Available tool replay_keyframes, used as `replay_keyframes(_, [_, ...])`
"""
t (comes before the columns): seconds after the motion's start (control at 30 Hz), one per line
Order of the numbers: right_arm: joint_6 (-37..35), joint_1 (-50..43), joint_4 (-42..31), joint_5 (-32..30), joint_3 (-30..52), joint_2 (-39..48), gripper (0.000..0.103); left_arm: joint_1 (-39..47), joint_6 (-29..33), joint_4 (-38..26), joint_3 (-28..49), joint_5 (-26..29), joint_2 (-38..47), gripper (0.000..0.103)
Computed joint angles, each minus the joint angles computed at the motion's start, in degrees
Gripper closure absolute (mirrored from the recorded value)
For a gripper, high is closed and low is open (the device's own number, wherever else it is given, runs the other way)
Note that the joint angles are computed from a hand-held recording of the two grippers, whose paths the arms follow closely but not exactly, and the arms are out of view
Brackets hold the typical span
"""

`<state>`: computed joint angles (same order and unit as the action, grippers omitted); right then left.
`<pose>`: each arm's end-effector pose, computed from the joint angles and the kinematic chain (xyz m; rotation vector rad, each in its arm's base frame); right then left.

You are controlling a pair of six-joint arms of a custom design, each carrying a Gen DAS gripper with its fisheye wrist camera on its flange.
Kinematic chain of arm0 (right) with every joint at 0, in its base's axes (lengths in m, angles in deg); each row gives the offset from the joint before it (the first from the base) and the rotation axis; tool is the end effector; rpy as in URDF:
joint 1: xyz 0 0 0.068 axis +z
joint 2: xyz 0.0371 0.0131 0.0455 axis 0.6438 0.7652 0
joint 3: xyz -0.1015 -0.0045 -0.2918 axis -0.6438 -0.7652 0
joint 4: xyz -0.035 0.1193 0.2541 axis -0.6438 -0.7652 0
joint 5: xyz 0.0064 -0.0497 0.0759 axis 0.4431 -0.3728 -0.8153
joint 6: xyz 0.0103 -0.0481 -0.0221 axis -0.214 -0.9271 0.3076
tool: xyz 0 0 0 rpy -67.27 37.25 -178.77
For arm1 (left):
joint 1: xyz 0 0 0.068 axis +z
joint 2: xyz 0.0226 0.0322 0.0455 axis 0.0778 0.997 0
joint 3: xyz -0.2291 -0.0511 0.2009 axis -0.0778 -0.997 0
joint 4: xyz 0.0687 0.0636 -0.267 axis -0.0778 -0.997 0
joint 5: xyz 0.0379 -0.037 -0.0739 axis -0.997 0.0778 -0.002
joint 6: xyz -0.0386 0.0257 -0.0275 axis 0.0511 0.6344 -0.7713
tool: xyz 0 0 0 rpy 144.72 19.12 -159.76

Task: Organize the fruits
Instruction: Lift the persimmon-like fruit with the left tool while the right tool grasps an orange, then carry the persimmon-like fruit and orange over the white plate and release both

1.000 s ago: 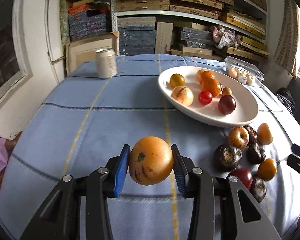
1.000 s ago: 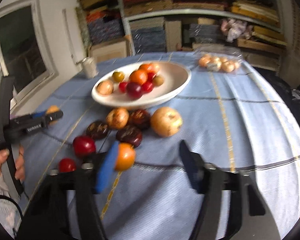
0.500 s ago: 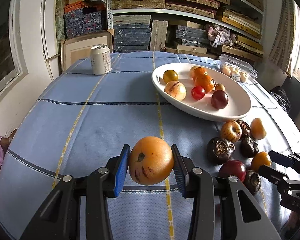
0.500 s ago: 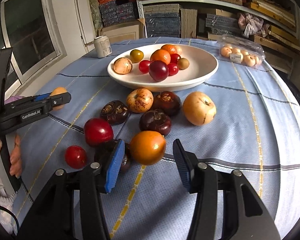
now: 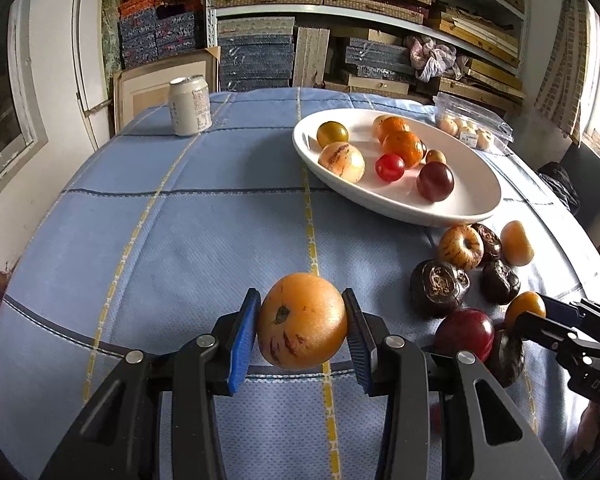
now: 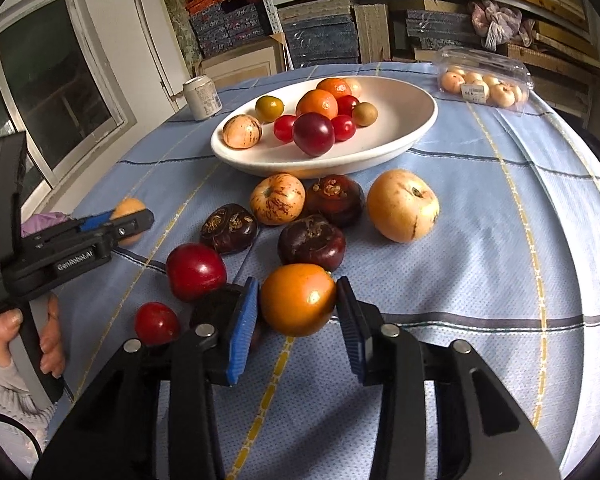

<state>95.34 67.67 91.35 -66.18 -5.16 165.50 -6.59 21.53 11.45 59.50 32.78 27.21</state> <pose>0.2116 0.1163 0.1050 -0.3594 2.3611 0.5203 0.1817 -0.0313 0.1242 -0.0192 2.3691 -0.0307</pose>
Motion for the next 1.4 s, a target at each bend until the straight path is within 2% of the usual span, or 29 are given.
replay_keyframes(0.17, [1.30,-2.77,1.76,-0.12,-3.86,-6.96,0.064,0.05,-0.84,-0.62,-0.26,0.05,-1.83,0.061])
replay_keyframes(0.23, [1.39,-4.50,-0.41,-0.20,-4.45,-11.94,0.064,-0.59,-1.72,-3.99,1.22,-0.54,-4.81,0.061])
replay_keyframes(0.4, [-1.41,-9.15,-13.26,-0.86,3.06,-23.75,0.065,-5.39,0.18,-11.08,9.02,-6.39,-7.33,0.061])
replay_keyframes(0.5, [-1.17,-12.14,-15.42,-2.62,9.06,-24.33,0.065,-7.09,0.27,-12.41,14.96,-7.36,-4.48,0.061])
replay_keyframes(0.67, [0.03,-12.35,-12.15,-1.48,16.47,-15.62,0.064,-10.49,-1.24,-8.78,22.14,-8.23,7.46,0.061])
replay_keyframes(0.87, [-1.05,-9.86,-10.26,2.14,24.51,3.93,0.064,-11.47,-2.06,-3.17,25.57,-7.42,22.40,0.061])
replay_keyframes(0.93, [-1.81,-9.79,-10.92,2.62,26.56,8.01,0.064,-10.57,-2.05,-1.81,26.43,-6.20,25.76,0.061])
replay_keyframes(1.1, [-2.78,-9.28,-10.65,4.14,29.50,14.85,0.064,-8.74,-1.54,0.01,27.53,-4.49,29.51,0.061])
replay_keyframes(1.3, [-4.07,-8.44,-9.58,6.16,30.03,16.76,0.064,-8.86,-0.93,2.07,26.69,-4.97,29.67,0.059])
replay_keyframes(1.4, [-4.36,-8.31,-8.48,6.56,29.15,15.86,0.055,-9.09,-1.12,1.68,26.71,-5.14,28.92,0.058])
